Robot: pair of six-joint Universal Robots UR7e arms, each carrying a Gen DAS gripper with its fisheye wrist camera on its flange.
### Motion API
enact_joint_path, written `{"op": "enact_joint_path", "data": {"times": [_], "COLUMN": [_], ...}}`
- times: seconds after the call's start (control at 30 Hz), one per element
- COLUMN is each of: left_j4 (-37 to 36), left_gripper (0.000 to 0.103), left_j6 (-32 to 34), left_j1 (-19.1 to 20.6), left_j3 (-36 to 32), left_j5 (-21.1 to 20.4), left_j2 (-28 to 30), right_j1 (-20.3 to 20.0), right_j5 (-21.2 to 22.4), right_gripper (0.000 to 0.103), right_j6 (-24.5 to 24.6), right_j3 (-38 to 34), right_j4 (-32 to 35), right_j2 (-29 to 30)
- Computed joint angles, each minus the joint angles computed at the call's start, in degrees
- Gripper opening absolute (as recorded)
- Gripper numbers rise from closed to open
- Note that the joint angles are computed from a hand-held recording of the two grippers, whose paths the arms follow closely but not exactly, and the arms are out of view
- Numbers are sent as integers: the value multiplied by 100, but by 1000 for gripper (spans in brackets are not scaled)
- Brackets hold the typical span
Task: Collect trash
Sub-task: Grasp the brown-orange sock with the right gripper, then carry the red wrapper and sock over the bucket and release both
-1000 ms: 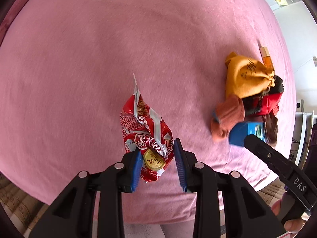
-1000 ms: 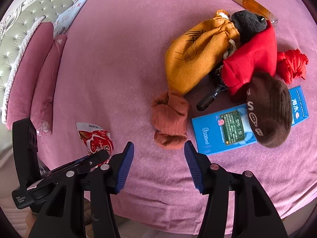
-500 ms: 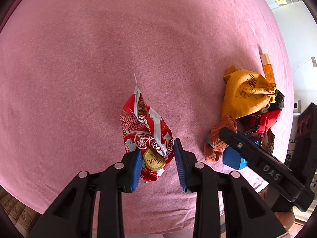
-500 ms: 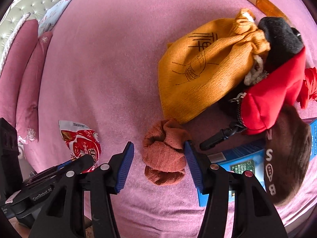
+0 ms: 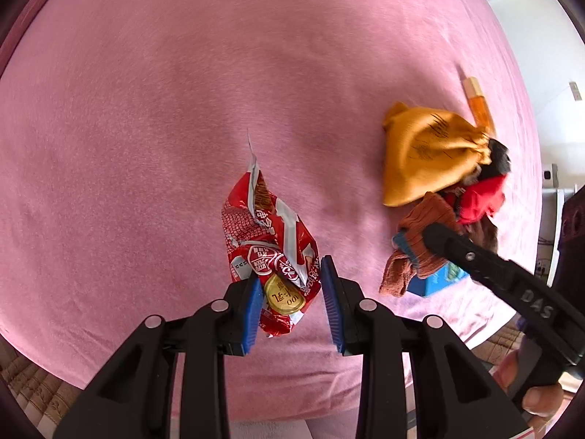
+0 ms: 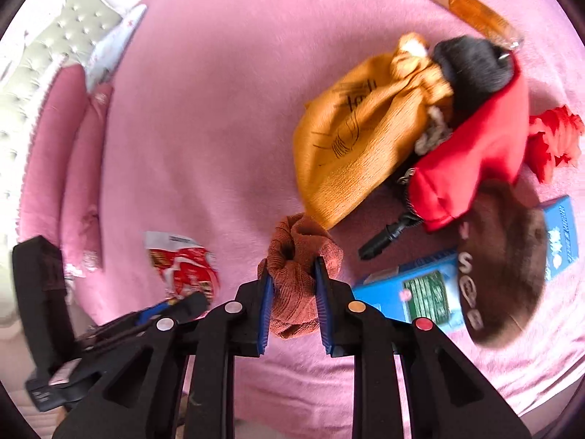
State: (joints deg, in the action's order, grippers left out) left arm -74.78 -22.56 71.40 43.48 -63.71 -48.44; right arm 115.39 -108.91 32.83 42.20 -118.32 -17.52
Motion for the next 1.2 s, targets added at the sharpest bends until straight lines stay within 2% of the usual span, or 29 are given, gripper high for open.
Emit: {"op": "enact_joint_path", "data": {"times": [0.17, 0.3, 0.6, 0.97, 1.2], "left_j4": [-101, -237, -538, -821, -875], "left_gripper": [31, 31, 31, 31, 31], "left_j6": [104, 218, 485, 1080, 1639], "left_j1": [-263, -563, -1281, -2283, -2898], "left_j3": [275, 649, 1789, 2947, 3470], "left_j5": [-126, -236, -652, -1410, -1814], "left_j2": [-141, -252, -516, -326, -130], "right_j1": [90, 157, 151, 210, 407], "right_j5": [25, -288, -826, -1592, -2063], "right_gripper": [21, 21, 21, 21, 21], "right_j6": [80, 183, 1061, 2763, 4164], "right_j3": [1205, 2220, 4880, 7509, 8736], "right_j4": [-801, -1274, -2354, -2754, -2481], "right_j2": [-789, -1473, -3330, -5529, -6839]}}
